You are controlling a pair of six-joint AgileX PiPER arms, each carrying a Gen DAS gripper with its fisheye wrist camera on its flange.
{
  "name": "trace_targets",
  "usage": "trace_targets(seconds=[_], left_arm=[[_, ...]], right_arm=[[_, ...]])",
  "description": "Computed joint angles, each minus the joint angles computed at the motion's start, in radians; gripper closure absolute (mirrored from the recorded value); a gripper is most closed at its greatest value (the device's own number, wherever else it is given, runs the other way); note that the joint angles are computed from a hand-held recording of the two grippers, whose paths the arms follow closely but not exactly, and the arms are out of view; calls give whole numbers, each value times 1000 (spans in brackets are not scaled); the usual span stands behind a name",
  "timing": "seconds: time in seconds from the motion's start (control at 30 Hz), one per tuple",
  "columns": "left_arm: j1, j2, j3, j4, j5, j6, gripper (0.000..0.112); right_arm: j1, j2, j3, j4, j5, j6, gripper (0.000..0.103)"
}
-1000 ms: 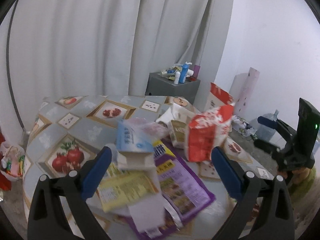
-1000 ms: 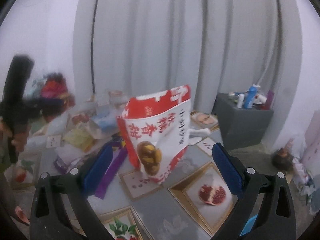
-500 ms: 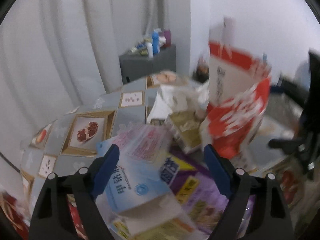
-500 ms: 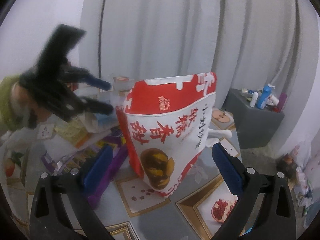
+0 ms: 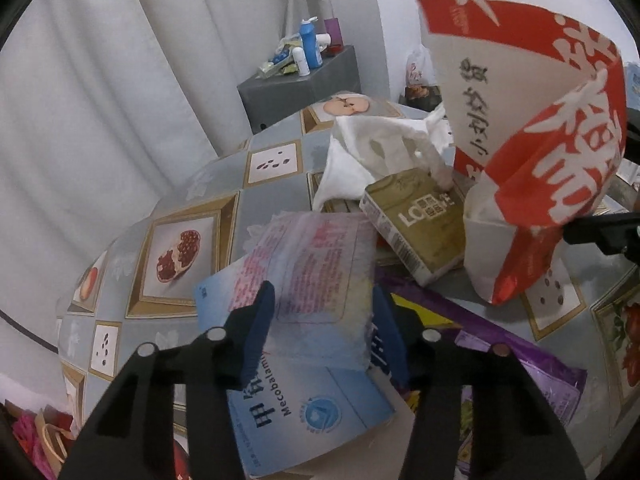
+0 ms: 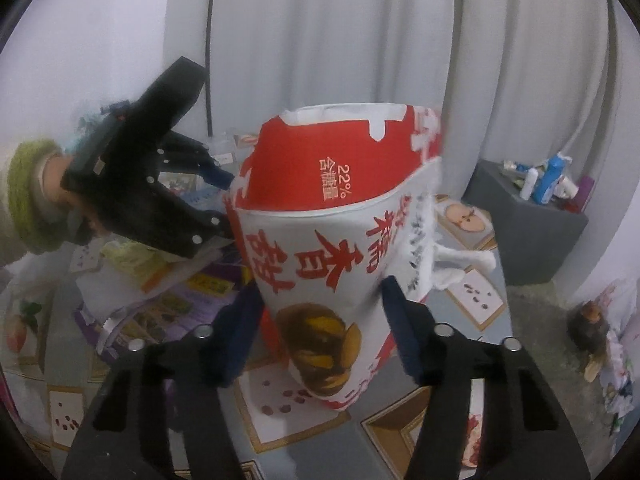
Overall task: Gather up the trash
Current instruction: 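Grasp the red-and-white snack bag with the right tool, then lift the snack bag with the right tool while the left tool grasps a paper carton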
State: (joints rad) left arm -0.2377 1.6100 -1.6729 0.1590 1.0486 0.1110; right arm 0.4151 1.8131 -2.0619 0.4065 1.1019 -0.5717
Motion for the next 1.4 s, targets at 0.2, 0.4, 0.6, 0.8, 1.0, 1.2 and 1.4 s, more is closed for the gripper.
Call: trace_targets(seconds=[0.2, 0.4, 0.6, 0.8, 1.0, 1.2, 1.4], left_arm=[[-3, -3, -1, -31, -5, 25, 86], [-7, -7, -4, -48, -2, 41, 98], [-8, -32, 18, -66, -21, 41, 103], [-20, -36, -8, -70, -15, 46, 107], [-27, -62, -3, -64, -34, 24, 108], [-26, -102, 19, -62, -56, -1, 109], [-35, -141, 27, -51, -71, -34, 109]], right_arm=[[-11, -12, 27, 31, -1, -1, 66], [-27, -29, 50, 44, 0, -4, 75], [-57, -47, 76, 76, -5, 0, 77], [-70, -49, 76, 97, 0, 3, 77], [-81, -67, 102, 112, -8, -4, 78], [-95, -81, 114, 130, -1, -5, 78], [-104, -109, 140, 140, -8, -10, 78]])
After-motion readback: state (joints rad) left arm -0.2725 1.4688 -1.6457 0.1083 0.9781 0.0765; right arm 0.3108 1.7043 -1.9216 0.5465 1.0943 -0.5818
